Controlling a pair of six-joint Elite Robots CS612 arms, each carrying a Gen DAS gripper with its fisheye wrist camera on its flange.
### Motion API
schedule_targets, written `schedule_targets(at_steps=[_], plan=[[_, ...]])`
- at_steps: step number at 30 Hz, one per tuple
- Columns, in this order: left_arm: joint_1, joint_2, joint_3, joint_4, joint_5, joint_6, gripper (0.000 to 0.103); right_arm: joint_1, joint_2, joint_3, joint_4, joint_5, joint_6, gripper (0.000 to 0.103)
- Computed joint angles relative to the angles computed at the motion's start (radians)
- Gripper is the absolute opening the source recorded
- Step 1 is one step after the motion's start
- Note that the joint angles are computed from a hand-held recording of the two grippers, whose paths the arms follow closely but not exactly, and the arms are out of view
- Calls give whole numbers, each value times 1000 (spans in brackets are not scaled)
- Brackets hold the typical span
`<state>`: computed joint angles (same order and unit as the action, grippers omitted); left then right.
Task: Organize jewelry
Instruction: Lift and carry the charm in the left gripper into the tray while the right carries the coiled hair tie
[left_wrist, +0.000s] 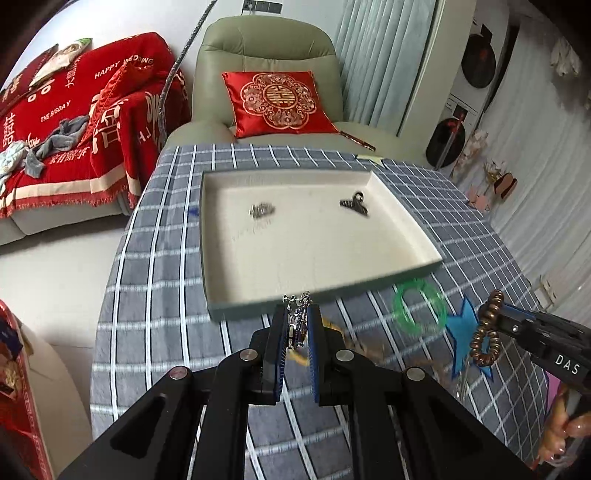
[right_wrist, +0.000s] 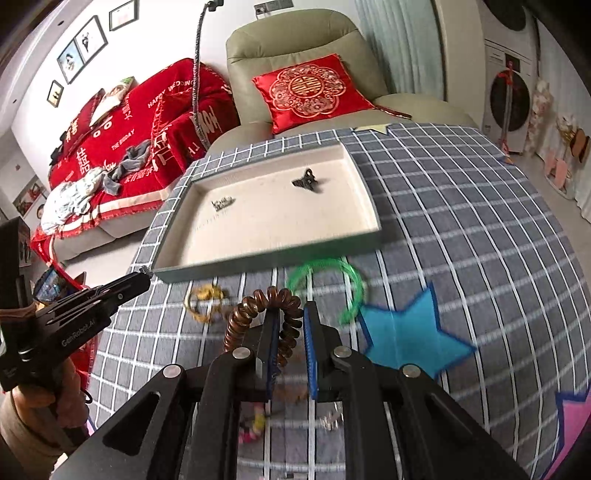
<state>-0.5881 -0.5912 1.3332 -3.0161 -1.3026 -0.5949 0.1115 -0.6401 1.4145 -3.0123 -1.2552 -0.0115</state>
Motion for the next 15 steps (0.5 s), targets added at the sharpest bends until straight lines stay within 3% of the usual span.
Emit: schedule_targets(at_steps=[5, 15], plan=[[24, 33, -81, 43, -17, -7, 25, 5, 52, -133, 111, 22, -3, 14], [62, 124, -271, 183, -7, -1, 25, 22, 167, -377, 268, -32, 4, 14]])
